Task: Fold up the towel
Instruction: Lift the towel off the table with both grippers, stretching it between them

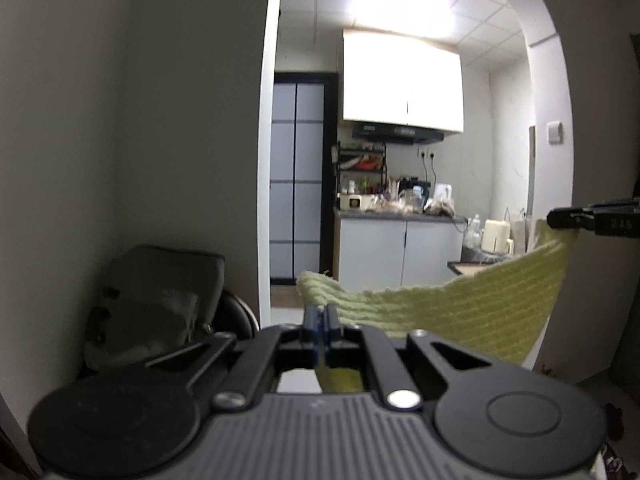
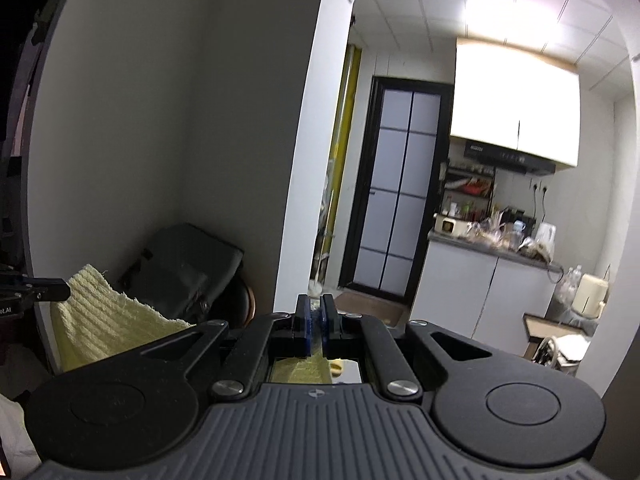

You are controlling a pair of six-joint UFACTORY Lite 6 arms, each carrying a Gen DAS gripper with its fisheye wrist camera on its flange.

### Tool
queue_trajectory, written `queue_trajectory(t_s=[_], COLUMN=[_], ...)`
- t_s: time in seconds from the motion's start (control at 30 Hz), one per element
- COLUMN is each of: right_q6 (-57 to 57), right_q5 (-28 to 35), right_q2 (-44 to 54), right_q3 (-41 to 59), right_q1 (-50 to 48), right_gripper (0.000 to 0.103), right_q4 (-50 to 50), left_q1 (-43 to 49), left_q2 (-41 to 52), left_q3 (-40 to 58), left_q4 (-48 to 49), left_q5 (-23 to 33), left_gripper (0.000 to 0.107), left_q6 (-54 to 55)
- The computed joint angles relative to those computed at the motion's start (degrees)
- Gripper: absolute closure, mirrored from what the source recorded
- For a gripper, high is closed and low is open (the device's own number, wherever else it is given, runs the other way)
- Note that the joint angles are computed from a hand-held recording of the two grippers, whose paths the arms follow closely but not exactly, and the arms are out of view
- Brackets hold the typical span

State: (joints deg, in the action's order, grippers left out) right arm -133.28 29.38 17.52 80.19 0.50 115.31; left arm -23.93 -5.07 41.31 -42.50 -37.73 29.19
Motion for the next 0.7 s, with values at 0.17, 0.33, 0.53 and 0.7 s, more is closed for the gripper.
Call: queue_trajectory(t_s=[0.17, 0.33, 0.53, 0.7], right_q6=[1.4, 5.5, 10.3, 14.4], right_q5=[0.0, 0.5, 4.3, 7.3], right_q2=[-8.8, -17.7, -30.3, -36.8], right_q3=[-6.7, -12.9, -22.7, -27.9], right_q1=[-0.5, -1.6, -5.3, -9.1], right_gripper=[0.098, 0.098, 0.098, 0.098], right_q4=[-0.7, -3.6, -8.8, -13.4], left_q1=[-5.5, -11.9, -24.0, -32.0], left_q2=[-9.0, -16.8, -25.9, -29.3], left_q3=[-3.1, -5.5, -8.3, -10.2], left_q4=[-9.9, -19.4, -30.6, -35.8], left_q5=[-1.9, -5.1, -13.7, -19.1], left_gripper=[0.104, 0.104, 0.104, 0.104], left_q6=[10.3, 19.9, 32.0, 36.5])
